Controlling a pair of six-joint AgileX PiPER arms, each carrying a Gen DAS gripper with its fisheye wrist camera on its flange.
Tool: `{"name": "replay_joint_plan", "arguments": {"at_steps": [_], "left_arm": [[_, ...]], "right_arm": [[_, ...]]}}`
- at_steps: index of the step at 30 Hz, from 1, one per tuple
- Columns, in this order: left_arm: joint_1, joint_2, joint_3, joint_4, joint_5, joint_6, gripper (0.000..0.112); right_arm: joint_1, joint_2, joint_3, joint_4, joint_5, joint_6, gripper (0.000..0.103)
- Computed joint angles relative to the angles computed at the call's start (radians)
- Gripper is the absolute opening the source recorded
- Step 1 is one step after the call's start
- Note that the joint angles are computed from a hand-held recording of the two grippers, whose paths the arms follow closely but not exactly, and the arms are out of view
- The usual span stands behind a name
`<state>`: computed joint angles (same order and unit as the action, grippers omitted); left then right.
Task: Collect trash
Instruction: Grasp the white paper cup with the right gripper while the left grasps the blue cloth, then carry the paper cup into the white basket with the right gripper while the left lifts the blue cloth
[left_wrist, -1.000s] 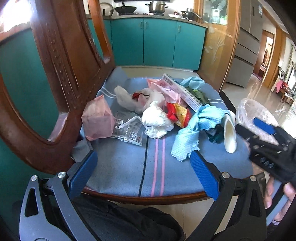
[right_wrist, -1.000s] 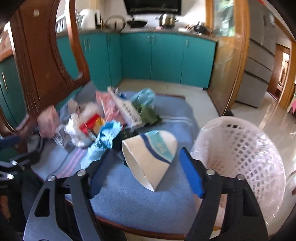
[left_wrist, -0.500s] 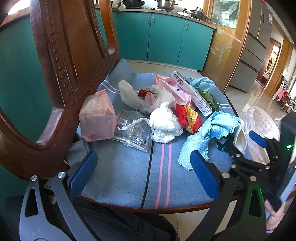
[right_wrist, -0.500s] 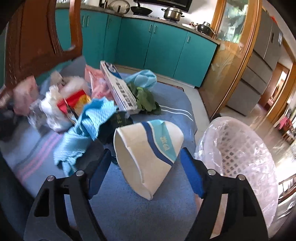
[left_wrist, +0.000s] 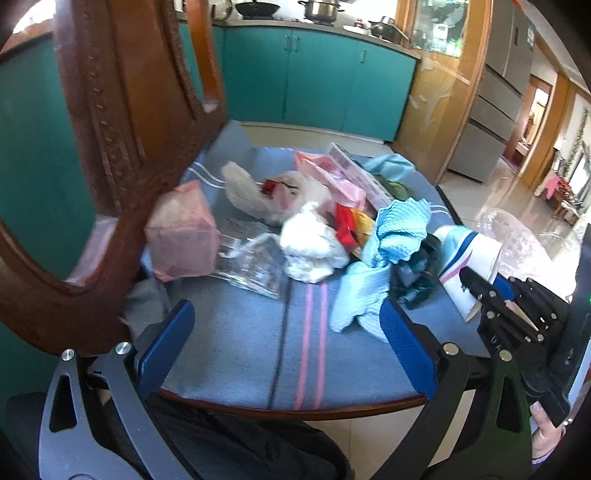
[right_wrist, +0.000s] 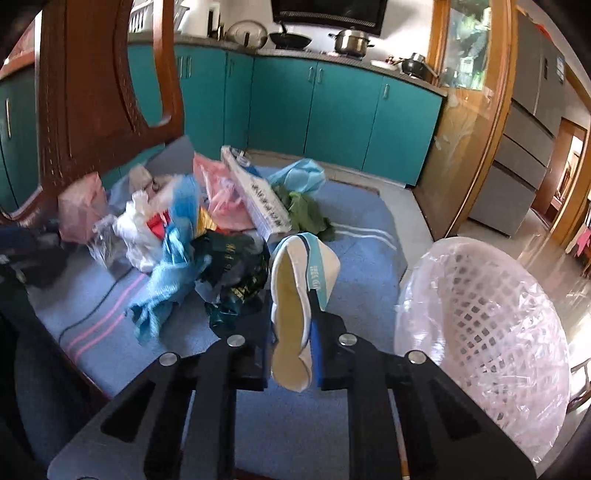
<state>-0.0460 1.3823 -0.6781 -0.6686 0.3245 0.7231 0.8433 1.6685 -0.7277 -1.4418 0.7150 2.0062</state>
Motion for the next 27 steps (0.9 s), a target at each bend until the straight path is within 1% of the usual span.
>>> {"name": "replay_joint_plan", "arguments": {"at_steps": [1,2,3,4,5,8,11,13,14,15,16,17,19,20,22,24,26,27], "left_arm": [[-0.006,0.011,-0.005,-0.028,0.011,0.027,0.098],[-0.021,0.033,-0.019,-0.067,0.029,0.07,0.092],[-0.04,0.049,-0.027,-0.073,0.031,0.079,0.087],[-0.063,0.069,-0.039,-0.067,0.033,0.076,0.08],[-0.099,0.105,-0.062,-0.042,0.035,0.055,0.076],[-0.165,0.185,-0.11,0.012,0.034,0.006,0.073],[-0.233,0.258,-0.152,0.133,-0.004,-0.122,0.073],[-0.259,0.296,-0.17,0.166,-0.027,-0.161,0.072],[-0.265,0.303,-0.168,0.165,-0.04,-0.163,0.059],[-0.266,0.311,-0.17,0.163,-0.042,-0.16,0.051],[-0.268,0.317,-0.17,0.161,-0.038,-0.159,0.04],[-0.267,0.321,-0.169,0.161,-0.042,-0.157,0.032],[-0.267,0.3,-0.14,0.157,-0.075,-0.153,0.024],[-0.254,0.285,-0.129,0.107,-0.071,-0.105,0.022],[-0.238,0.257,-0.102,0.03,-0.087,-0.036,0.02],[-0.226,0.214,-0.069,0.006,-0.108,-0.018,0.019],[-0.193,0.164,-0.033,-0.069,-0.109,0.063,0.019],[-0.181,0.136,-0.014,-0.066,-0.118,0.052,0.019]], "right_arm": [[0.008,-0.018,0.01,-0.002,0.013,0.011,0.017],[0.012,-0.033,0.016,-0.002,0.021,0.016,0.017],[0.015,-0.053,0.024,0.0,0.03,0.014,0.017],[0.021,-0.065,0.03,0.002,0.041,0.016,0.017],[0.028,-0.088,0.039,0.006,0.059,0.013,0.017],[0.048,-0.145,0.059,0.013,0.105,0.006,0.017],[0.063,-0.193,0.084,0.012,0.142,0.005,0.017],[0.048,-0.206,0.088,0.008,0.136,-0.005,0.017],[0.043,-0.21,0.091,0.005,0.134,-0.004,0.017],[0.034,-0.209,0.089,0.004,0.124,-0.005,0.017],[0.028,-0.209,0.091,0.0,0.114,0.002,0.017],[0.017,-0.216,0.094,-0.004,0.096,0.01,0.017],[0.01,-0.217,0.091,-0.012,0.081,0.021,0.017],[0.015,-0.212,0.084,-0.011,0.086,0.021,0.017],[0.024,-0.205,0.074,-0.003,0.096,0.014,0.017],[0.033,-0.202,0.069,-0.001,0.1,0.014,0.017],[0.035,-0.199,0.064,-0.001,0.097,0.014,0.017],[0.037,-0.197,0.06,-0.001,0.093,0.012,0.017]]}}
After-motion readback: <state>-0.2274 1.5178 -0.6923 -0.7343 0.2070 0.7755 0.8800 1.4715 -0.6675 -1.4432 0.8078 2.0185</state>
